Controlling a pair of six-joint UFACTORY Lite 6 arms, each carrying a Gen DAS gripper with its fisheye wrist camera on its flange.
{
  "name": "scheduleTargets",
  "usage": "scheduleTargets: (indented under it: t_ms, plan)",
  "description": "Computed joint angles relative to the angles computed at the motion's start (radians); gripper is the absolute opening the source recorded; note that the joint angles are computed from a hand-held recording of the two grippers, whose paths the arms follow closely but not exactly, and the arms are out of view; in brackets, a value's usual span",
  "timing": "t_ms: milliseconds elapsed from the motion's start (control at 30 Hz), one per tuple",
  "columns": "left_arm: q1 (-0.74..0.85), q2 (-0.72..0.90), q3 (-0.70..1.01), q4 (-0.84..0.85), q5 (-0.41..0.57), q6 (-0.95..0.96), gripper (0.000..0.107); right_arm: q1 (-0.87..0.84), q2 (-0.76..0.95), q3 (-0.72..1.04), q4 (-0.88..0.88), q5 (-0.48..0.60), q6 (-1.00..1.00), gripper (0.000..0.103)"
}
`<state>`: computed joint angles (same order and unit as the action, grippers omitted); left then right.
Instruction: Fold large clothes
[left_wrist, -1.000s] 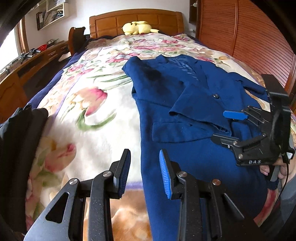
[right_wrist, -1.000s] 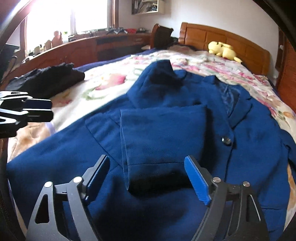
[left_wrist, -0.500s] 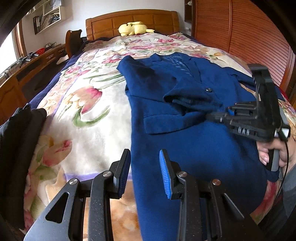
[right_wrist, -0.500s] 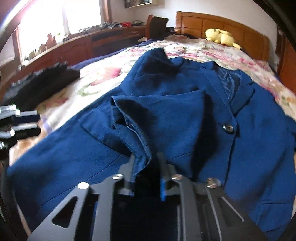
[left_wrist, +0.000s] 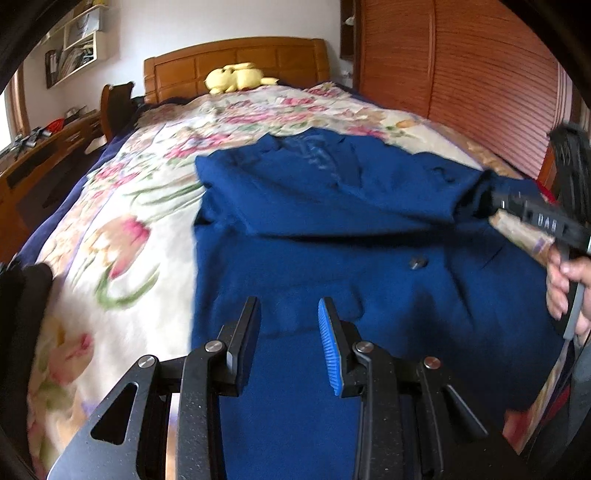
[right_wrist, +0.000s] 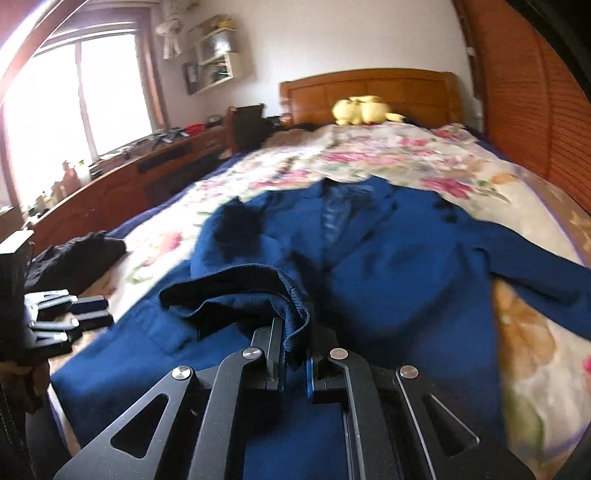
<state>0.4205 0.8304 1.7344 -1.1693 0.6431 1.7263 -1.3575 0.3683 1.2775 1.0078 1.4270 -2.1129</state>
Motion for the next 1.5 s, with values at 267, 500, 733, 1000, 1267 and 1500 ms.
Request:
scheduleTargets:
  t_ms: [267,500,733,1000,1267,1500]
  plan:
    - [-0.087,0.078,0.131,-0.015,0.013,-0.041,0.033,-0.038,0.063,-0.001,-0.053,-0.105,-0.011,0.007]
    - [-0.123,0.203,0.291,-0.003,0.002,-0.102,0.033,0.054,0.055,0.040,-0.060,-0.167,0.100,0.014]
    - [-0.141,0.280,0.334,-0.006,-0.039,-0.105,0.033,0.119,0.097,0.086,-0.078,-0.228,0.190,0.020]
    - [-0.154,0.243,0.217,-0.128,-0.101,0.061,0.033,0.144,0.080,0.038,-0.063,-0.286,0.151,0.023]
    - [-0.140,0.277,0.274,-0.089,-0.065,-0.006,0.033,0.102,0.006,-0.038,0.012,-0.325,0.100,0.054]
    - [-0.108,0.262,0.261,-0.150,-0.034,0.024,0.033,-0.039,-0.069,-0.120,0.011,-0.312,0.034,0.065]
